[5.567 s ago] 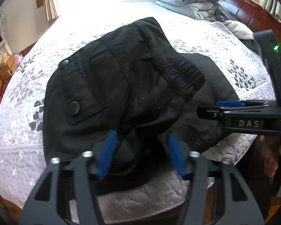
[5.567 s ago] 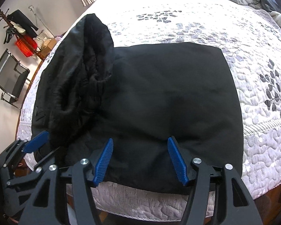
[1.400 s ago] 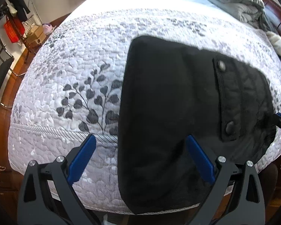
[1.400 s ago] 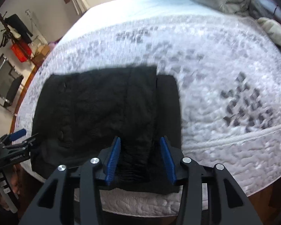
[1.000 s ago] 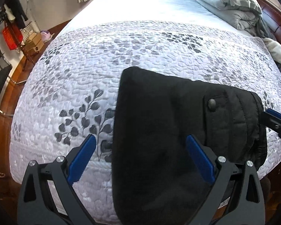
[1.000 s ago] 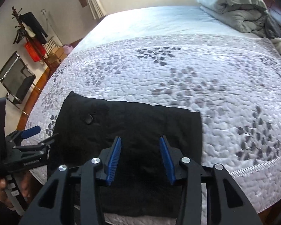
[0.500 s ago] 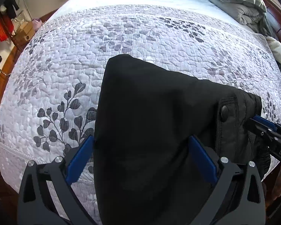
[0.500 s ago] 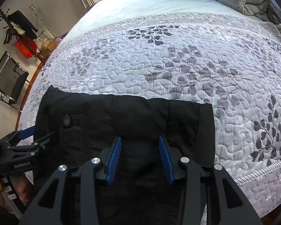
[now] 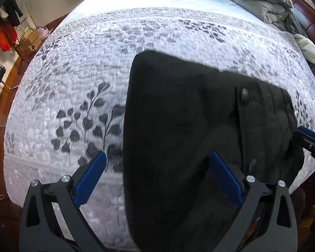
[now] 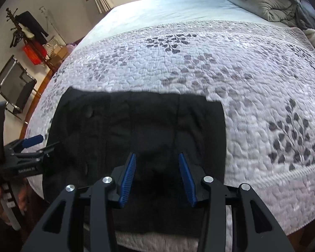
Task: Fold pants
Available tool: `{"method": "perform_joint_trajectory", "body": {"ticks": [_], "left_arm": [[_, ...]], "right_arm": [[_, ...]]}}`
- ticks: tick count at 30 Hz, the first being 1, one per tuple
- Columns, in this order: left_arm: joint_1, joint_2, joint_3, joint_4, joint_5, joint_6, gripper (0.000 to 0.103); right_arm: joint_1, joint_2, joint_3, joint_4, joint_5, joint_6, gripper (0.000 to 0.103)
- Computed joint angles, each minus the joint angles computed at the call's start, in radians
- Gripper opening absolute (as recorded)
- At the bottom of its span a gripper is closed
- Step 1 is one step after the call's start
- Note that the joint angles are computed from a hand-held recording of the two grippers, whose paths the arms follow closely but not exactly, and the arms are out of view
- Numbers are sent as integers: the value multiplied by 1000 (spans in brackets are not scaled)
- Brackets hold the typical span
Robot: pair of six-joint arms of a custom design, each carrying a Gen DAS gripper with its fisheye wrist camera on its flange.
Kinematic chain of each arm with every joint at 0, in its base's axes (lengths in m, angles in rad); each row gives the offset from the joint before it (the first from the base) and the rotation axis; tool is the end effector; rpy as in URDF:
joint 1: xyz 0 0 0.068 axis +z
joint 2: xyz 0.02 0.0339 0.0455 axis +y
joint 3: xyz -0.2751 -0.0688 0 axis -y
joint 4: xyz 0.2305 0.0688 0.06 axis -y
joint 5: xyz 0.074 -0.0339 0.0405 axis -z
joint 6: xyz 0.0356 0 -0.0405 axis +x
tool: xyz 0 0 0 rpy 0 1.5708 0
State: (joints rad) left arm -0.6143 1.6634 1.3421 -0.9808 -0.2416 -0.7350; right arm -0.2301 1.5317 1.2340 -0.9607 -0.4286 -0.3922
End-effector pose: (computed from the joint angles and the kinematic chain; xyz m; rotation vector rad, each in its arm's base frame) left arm 0.2598 -0.1728 0.2669 -0.2134 2.7745 0.0289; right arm 0.2759 -0.0494 0.2769 -0.3091 2.6689 0.4269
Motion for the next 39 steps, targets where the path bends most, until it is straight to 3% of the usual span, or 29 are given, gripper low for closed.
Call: {"method": "perform_joint_trajectory", "body": {"ticks": [7, 24, 26, 28, 39], "left_arm": [[-38, -50, -99, 23, -8, -58, 99], [-17, -25, -95, 51, 37, -48, 100], [-19, -38, -91, 32, 33, -51, 99], [-32, -58, -91, 15, 3, -57, 99], [-100, -58, -11, -33, -67, -28, 99]], "right_arm": [[-69, -68, -106, 1, -4, -77, 44], [-62, -7, -86, -1, -3, -67, 45], [-86, -7, -70, -23, -39, -67, 49], [-110, -21, -59, -29, -47, -63, 61], [-109, -22, -11, -25, -43, -77, 62]]}}
